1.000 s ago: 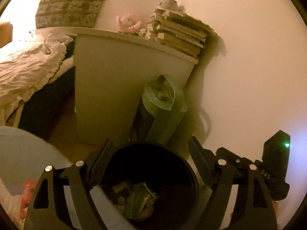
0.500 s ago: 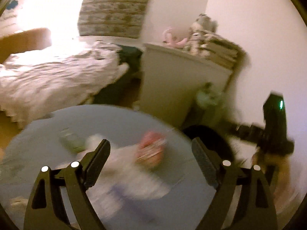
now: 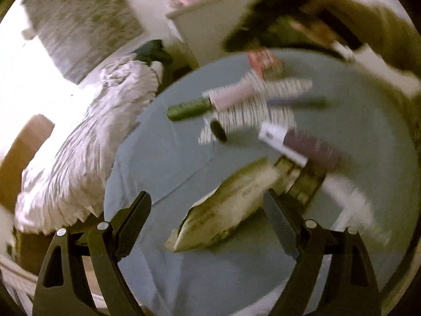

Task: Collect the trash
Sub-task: 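Grasp the white paper snack bag with the left tool while the right tool grasps the green Doublemint gum pack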

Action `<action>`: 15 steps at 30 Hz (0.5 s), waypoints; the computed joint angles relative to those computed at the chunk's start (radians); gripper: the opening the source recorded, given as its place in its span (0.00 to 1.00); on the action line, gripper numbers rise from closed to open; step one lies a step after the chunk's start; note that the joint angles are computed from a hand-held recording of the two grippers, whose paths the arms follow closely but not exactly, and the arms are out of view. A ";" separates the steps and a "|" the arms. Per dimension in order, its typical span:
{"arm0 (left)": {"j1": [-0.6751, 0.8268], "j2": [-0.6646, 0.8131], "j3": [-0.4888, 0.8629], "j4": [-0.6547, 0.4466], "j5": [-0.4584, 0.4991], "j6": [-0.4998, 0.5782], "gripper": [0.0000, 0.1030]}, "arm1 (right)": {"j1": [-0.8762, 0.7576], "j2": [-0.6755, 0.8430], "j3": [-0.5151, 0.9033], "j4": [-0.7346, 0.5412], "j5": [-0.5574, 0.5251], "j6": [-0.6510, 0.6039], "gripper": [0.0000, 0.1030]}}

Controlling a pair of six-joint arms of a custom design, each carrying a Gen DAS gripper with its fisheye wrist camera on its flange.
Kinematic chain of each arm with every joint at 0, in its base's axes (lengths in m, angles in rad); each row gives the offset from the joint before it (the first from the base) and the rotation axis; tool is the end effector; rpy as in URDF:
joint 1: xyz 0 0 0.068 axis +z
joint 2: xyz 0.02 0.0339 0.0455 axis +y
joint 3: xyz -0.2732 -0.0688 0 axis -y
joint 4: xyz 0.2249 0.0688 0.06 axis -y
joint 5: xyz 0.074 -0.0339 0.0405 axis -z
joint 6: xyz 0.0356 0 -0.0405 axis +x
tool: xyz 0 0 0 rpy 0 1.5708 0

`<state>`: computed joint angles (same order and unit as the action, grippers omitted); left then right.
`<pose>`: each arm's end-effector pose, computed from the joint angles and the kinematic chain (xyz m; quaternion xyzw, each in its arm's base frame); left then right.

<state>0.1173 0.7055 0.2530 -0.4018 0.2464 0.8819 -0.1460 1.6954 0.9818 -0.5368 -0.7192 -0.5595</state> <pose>0.1120 0.0045 0.1644 0.3867 0.8462 0.0657 0.3606 0.2953 -0.0197 0.1871 -0.2446 0.8929 0.2744 0.2601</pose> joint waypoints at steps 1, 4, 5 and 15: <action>0.005 0.032 -0.013 0.030 0.009 0.029 0.83 | 0.042 0.028 0.025 0.008 0.025 0.022 0.72; 0.021 0.160 -0.030 0.115 0.048 0.094 0.83 | 0.167 0.108 0.086 0.054 0.126 0.091 0.72; -0.007 0.212 -0.037 0.165 0.025 0.081 0.76 | 0.201 0.145 0.123 0.052 0.156 0.110 0.72; 0.001 0.395 -0.008 0.335 0.005 -0.246 0.48 | 0.403 0.352 0.274 0.129 0.422 0.158 0.52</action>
